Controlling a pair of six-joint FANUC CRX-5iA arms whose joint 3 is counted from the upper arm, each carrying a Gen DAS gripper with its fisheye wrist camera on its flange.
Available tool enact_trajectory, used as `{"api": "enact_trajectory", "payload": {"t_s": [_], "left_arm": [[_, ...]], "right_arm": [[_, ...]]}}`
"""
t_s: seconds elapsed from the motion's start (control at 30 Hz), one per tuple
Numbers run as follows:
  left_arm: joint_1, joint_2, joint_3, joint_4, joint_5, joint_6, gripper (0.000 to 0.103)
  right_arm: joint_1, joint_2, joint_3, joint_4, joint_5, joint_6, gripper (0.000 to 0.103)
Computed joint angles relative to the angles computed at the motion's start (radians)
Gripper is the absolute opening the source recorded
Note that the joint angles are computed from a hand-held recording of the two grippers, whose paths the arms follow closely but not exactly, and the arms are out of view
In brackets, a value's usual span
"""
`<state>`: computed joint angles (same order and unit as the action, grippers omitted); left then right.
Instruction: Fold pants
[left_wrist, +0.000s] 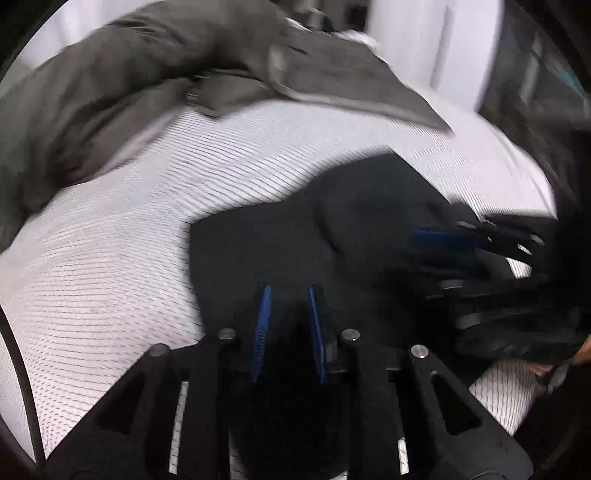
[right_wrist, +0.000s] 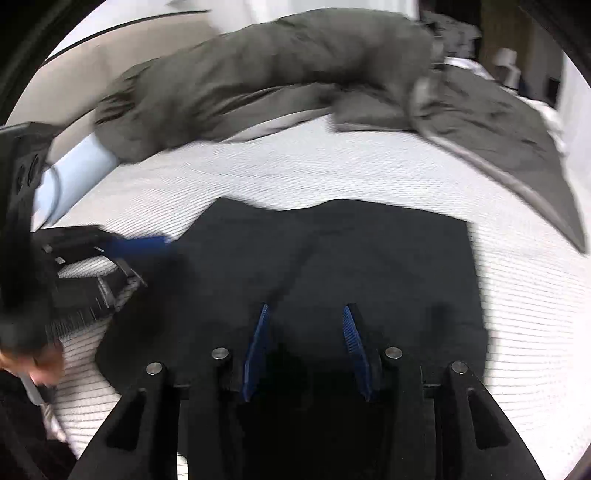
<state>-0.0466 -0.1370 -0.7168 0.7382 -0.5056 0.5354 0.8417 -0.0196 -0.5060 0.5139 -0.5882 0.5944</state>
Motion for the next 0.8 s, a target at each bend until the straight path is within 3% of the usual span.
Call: {"api": "enact_trajectory", "payload": {"t_s": [0.07, 0.13, 0.17, 0.2, 0.27, 0.3, 0.37, 0.43, 0.5, 0.57, 0.63, 0.7, 0.8], "left_arm": [[-0.008, 0.044, 0.005, -0.033, 0.005, 0.039, 0.018], [-0.001, 0.048, -0.035, 0.077, 0.017, -0.037, 0.018], [0.007, 0.034, -0.052, 0.093, 0.034, -0.060, 0.018], [0.015, 0.019, -0.058, 0.057, 0.055, -0.047, 0.018], [0.046, -0.017, -0.044, -0.116, 0.081, 0.080, 0.018], [0.059, -0.030, -0.043, -0.149, 0.073, 0.115, 0.018], [0.093, -0.073, -0.070, -0.079, 0.027, 0.082, 0.018], [0.112, -0.136, -0.118, 0.012, -0.009, -0.009, 0.018], [0.092, -0.176, -0.158, 0.113, -0.039, -0.106, 0.018], [0.048, -0.161, -0.157, 0.129, -0.044, -0.137, 0.018], [0.014, -0.105, -0.138, 0.079, -0.012, -0.107, 0.018], [0.016, -0.076, -0.155, 0.140, -0.006, -0.168, 0.018], [0.036, -0.111, -0.189, 0.167, -0.017, -0.205, 0.018]], "right_arm": [[0.002, 0.050, 0.041, -0.093, -0.010, 0.072, 0.042], [0.004, 0.070, 0.032, -0.066, -0.030, 0.043, 0.042], [0.012, 0.065, 0.006, 0.009, -0.052, -0.006, 0.042], [0.020, 0.064, -0.007, 0.074, -0.103, -0.045, 0.042], [0.027, 0.043, -0.049, 0.174, -0.190, -0.122, 0.042], [0.013, 0.016, -0.073, 0.166, -0.182, -0.134, 0.041], [-0.032, -0.058, -0.107, 0.070, -0.074, -0.092, 0.041], [-0.022, -0.078, -0.117, 0.110, -0.077, -0.134, 0.041], [0.011, -0.111, -0.140, 0.157, -0.007, -0.189, 0.042], [0.039, -0.116, -0.151, 0.168, 0.067, -0.194, 0.045], [0.078, -0.081, -0.122, 0.128, 0.067, -0.160, 0.045], [0.099, -0.009, -0.060, 0.018, 0.021, -0.042, 0.045], [0.108, 0.003, -0.074, 0.085, -0.064, -0.075, 0.045]]}}
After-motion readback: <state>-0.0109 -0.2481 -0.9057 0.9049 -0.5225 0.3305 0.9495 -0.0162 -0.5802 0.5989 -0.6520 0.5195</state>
